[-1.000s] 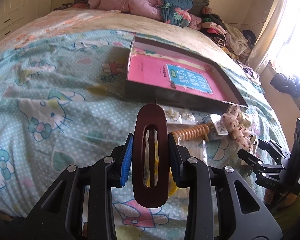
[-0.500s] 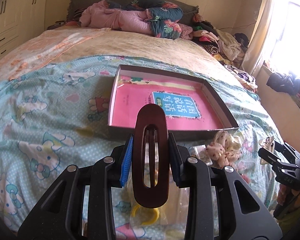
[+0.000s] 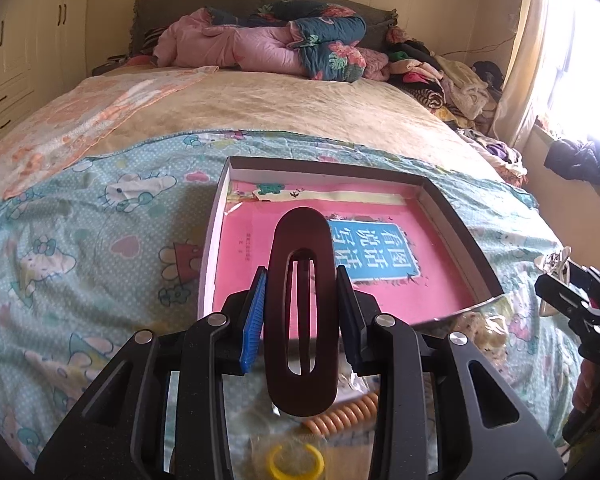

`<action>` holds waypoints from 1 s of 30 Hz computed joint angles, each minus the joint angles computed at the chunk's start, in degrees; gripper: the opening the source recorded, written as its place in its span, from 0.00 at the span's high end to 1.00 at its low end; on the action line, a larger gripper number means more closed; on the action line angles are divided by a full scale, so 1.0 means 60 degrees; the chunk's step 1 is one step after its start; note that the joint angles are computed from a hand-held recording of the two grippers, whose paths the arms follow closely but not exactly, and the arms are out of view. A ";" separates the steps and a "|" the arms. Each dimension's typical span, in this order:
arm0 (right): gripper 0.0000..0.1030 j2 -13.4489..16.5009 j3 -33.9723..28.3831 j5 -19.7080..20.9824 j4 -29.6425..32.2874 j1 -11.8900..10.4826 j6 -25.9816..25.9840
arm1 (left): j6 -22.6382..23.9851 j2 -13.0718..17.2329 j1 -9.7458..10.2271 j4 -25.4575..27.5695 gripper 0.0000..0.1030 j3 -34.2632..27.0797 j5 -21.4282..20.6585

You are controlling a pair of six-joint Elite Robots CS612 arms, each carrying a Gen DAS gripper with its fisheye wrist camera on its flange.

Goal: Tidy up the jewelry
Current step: 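Carry both clips into the tray and open both tools to release them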

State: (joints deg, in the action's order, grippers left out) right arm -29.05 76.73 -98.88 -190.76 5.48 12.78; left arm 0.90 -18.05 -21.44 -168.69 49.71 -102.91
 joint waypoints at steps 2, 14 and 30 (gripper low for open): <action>0.29 0.0134 -0.0349 0.0102 0.0282 -0.0024 -0.0056 | 0.0087 0.0200 -0.0030 0.0290 0.76 -0.0405 0.0142; 0.29 0.1045 -0.2352 0.0717 0.2500 -0.0236 0.0024 | 0.0390 0.1178 -0.0156 0.1859 0.76 -0.2297 0.0842; 0.28 0.1576 -0.3265 0.0604 0.3873 -0.0273 0.0254 | 0.0616 0.1552 -0.0176 0.2510 0.78 -0.2961 0.0878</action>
